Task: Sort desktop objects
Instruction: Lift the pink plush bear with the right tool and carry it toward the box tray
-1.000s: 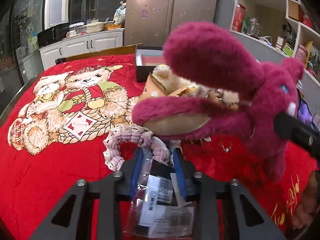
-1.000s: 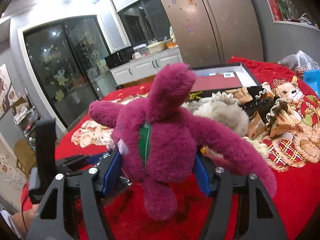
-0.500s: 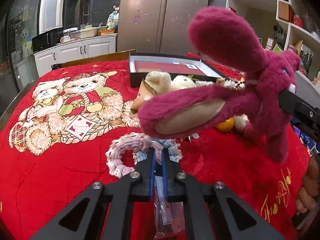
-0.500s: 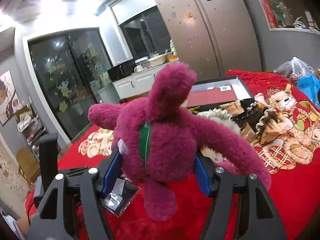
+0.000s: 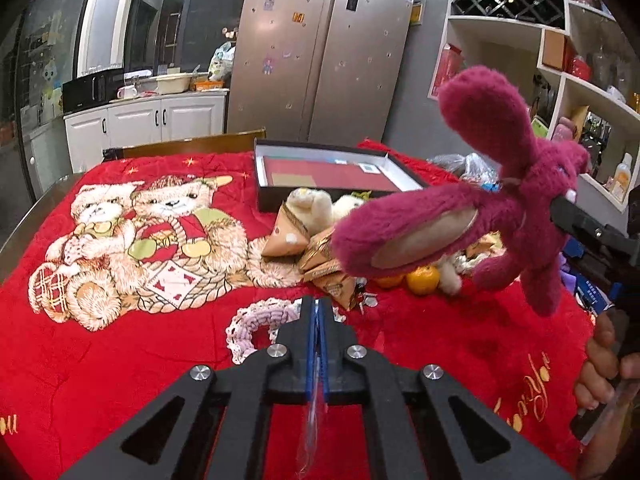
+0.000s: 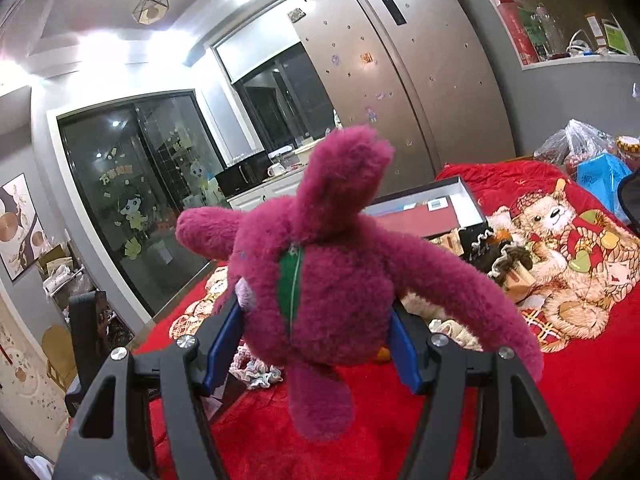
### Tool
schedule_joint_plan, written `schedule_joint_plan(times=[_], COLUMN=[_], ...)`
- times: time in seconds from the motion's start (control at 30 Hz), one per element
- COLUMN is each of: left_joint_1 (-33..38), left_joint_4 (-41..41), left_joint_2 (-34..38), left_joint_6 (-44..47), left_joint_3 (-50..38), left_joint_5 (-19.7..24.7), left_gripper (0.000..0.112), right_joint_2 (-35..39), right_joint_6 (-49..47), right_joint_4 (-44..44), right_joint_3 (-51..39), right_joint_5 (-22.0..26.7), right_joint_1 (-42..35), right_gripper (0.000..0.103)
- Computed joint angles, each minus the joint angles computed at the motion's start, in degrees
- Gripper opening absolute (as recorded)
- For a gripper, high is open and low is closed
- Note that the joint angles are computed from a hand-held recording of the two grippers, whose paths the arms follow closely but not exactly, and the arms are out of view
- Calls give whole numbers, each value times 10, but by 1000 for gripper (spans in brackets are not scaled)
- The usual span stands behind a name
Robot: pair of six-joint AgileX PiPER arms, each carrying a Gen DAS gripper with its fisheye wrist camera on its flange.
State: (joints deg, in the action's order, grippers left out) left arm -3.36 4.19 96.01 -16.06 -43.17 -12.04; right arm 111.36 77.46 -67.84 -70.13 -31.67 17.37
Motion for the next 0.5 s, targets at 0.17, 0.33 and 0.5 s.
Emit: schedule_joint_plan(times=[0.17,0.33,0.5], left_joint_1=[-11,-16,-14], left_joint_4=[-54,-83,-80], left_joint_2=[-19,-20,-17], left_joint_6=[57,89,82], left_joint_3=[10,9,6], left_joint_5=[-4,0,6], left_gripper=[1,1,1], right_joint_2=[-13,-19,-18], right_joint_6=[-25,-45,-44], right_joint_4=[17,28,27], right_joint_3=[12,20,20], right_joint_5=[0,4,6], right_joint_1=[5,10,12], right_gripper=[67,67,67])
